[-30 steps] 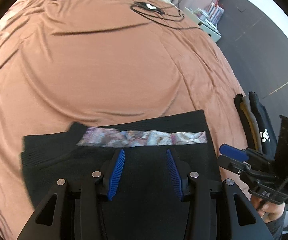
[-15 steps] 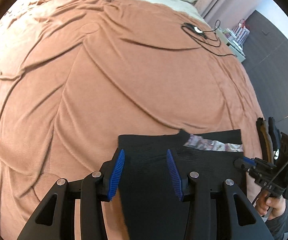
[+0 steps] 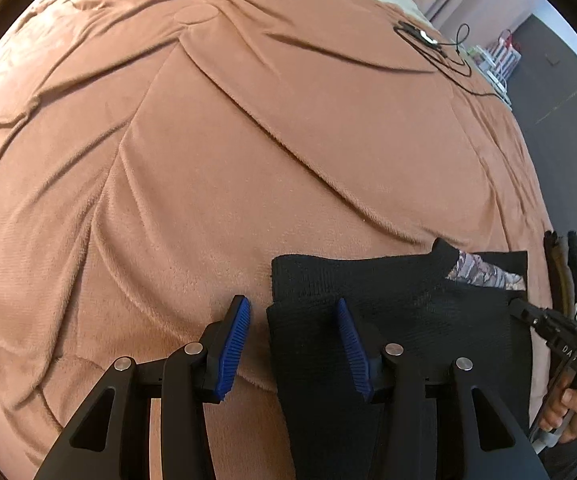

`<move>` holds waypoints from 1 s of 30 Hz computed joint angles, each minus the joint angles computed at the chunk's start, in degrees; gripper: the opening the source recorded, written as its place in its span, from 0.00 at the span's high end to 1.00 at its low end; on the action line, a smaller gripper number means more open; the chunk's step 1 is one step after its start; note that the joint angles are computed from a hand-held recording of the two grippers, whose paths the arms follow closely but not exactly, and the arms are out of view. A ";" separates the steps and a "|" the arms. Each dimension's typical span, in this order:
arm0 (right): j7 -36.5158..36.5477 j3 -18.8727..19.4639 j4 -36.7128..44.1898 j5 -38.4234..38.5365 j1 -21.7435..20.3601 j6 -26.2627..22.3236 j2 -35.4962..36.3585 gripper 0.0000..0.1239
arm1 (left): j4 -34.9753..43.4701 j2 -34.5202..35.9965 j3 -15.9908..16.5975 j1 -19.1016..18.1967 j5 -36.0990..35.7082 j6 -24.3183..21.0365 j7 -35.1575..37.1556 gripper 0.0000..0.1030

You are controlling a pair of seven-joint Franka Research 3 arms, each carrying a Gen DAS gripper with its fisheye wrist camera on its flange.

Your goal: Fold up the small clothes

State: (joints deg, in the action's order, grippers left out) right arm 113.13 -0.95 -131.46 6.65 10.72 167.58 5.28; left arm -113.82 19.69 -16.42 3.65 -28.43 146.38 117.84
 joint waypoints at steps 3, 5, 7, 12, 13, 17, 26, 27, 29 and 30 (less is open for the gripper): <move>-3.91 1.24 0.17 5.25 -0.80 -1.76 -1.15 0.94 | -1.20 -1.67 0.21 0.04 0.40 -0.49 0.19 0.52; -5.29 1.40 -0.59 6.44 -0.86 -2.16 -2.54 0.80 | -2.35 -3.05 -0.01 0.94 -1.70 -2.06 2.06 0.52; -5.78 1.51 -2.98 6.25 -0.79 -0.99 -4.93 0.50 | -3.66 -4.38 0.14 1.73 -4.63 -4.09 4.31 0.52; -4.70 2.31 -9.35 6.30 -1.16 1.05 -10.30 0.50 | -9.27 -8.93 2.05 1.28 -9.91 -5.81 8.63 0.51; -4.47 2.54 -10.46 6.54 -1.19 1.05 -11.20 0.50 | -10.25 -9.75 2.54 1.09 -11.06 -6.27 9.54 0.51; -3.70 3.37 -14.53 8.22 -1.01 0.27 -14.86 0.50 | -14.79 -13.77 4.74 0.01 -15.45 -7.76 13.20 0.50; -6.53 3.50 -20.75 15.37 2.19 0.29 -20.15 0.50 | -23.62 -20.85 9.18 -2.82 -18.86 -11.27 17.63 0.50; -6.05 3.88 -21.38 15.43 2.11 0.49 -20.54 0.50 | -24.63 -21.69 9.58 -3.10 -19.45 -11.34 18.09 0.50; -5.37 4.35 -22.68 15.55 2.15 1.03 -21.48 0.54 | -26.27 -23.09 10.45 -3.55 -20.31 -12.21 18.52 0.50; -5.38 4.23 -23.26 16.12 2.61 1.26 -21.91 0.57 | -27.03 -23.70 10.85 -3.75 -20.58 -12.75 18.57 0.50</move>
State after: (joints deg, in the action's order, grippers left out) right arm 107.74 3.28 -154.72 22.77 13.33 168.83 -16.63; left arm -140.85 -4.01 -5.57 -0.11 -49.02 133.64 136.41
